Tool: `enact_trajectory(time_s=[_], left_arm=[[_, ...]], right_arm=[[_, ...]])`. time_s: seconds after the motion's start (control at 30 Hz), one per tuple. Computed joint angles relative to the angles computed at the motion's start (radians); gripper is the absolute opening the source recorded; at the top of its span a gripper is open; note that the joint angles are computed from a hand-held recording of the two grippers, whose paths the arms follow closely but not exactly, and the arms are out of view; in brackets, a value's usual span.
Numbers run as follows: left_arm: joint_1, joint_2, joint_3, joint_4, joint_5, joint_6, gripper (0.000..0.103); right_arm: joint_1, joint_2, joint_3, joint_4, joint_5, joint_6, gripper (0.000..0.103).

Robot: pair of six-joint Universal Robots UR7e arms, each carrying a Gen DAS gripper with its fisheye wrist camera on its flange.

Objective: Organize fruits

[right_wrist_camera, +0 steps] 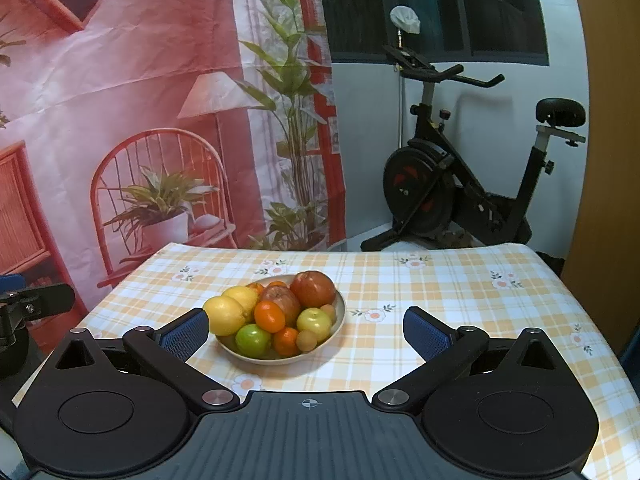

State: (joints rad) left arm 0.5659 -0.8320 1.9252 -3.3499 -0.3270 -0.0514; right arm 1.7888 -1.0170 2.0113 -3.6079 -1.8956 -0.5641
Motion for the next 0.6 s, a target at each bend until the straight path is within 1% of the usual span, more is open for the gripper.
enact_trajectory(time_s=[0.6], left_arm=[[0.002, -0.001, -0.002, 0.005, 0.0, -0.008, 0.103]], right_arm=[[0.0, -0.005, -0.002, 0.009, -0.005, -0.001, 0.103]])
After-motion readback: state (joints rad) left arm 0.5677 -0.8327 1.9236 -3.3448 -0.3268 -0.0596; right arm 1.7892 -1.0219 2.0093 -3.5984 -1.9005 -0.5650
